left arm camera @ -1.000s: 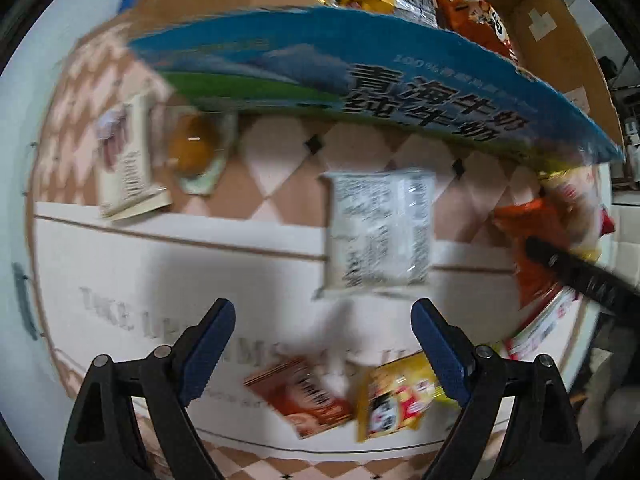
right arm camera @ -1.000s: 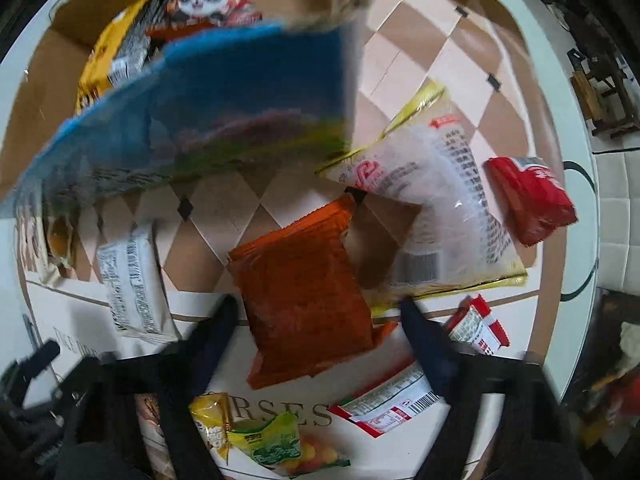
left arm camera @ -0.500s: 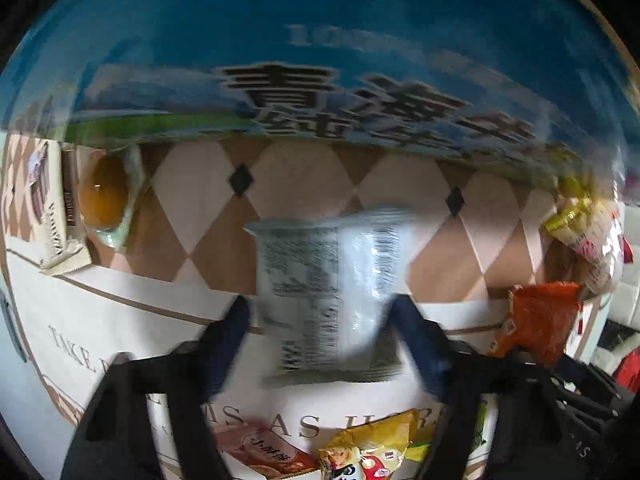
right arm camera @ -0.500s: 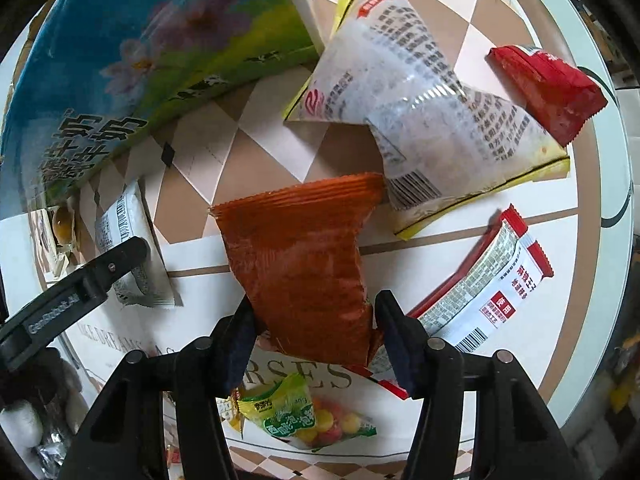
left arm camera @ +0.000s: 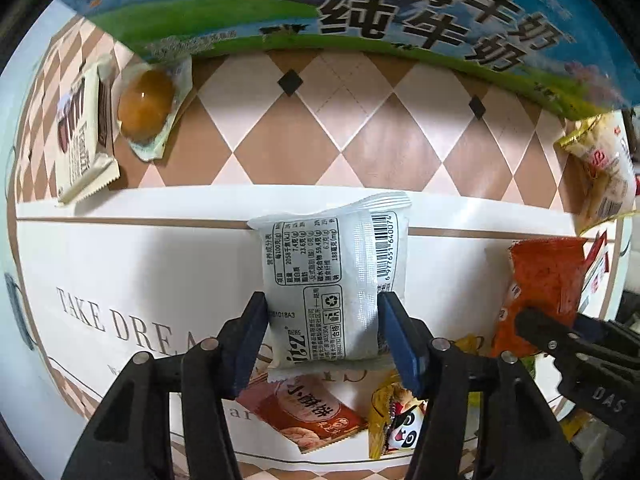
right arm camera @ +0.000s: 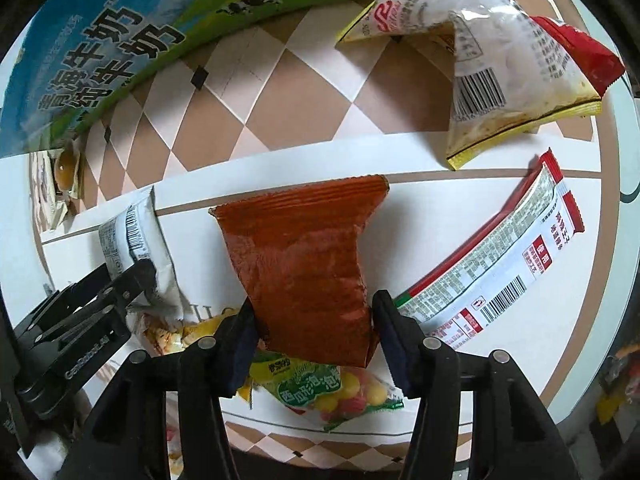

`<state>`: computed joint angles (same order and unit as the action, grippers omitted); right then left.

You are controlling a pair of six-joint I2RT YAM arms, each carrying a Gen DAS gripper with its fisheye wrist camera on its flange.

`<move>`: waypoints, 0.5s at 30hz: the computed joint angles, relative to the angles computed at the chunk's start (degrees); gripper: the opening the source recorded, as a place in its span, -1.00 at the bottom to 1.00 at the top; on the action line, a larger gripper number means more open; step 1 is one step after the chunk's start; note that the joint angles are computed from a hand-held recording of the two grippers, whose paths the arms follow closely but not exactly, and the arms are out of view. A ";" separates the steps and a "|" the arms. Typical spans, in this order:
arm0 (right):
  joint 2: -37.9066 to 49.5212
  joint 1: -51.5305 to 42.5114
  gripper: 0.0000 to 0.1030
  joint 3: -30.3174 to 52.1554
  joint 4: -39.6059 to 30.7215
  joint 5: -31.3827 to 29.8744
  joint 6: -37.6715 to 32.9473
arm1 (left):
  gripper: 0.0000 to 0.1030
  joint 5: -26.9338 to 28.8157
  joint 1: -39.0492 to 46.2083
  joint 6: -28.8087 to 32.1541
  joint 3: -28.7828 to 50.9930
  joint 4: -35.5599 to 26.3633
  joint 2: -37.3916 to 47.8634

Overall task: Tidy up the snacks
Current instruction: 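Lift the white packet with the left tool while the right tool carries the orange bag to the box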

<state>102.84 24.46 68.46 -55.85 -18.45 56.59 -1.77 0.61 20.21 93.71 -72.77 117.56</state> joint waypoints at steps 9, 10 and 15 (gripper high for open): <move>4.69 3.52 0.19 1.96 1.01 0.54 2.91 | 0.17 1.18 0.76 0.95 11.91 -5.05 6.96; 5.87 3.84 0.20 2.64 1.16 0.49 3.18 | 0.17 1.33 2.03 2.10 13.47 -5.64 8.01; 9.66 5.85 0.20 6.48 -0.12 1.79 4.37 | 0.31 5.13 7.27 2.55 19.32 -11.32 13.86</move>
<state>112.50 30.31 74.94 -55.97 -16.67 60.96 3.36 7.89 22.76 113.03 -84.09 131.42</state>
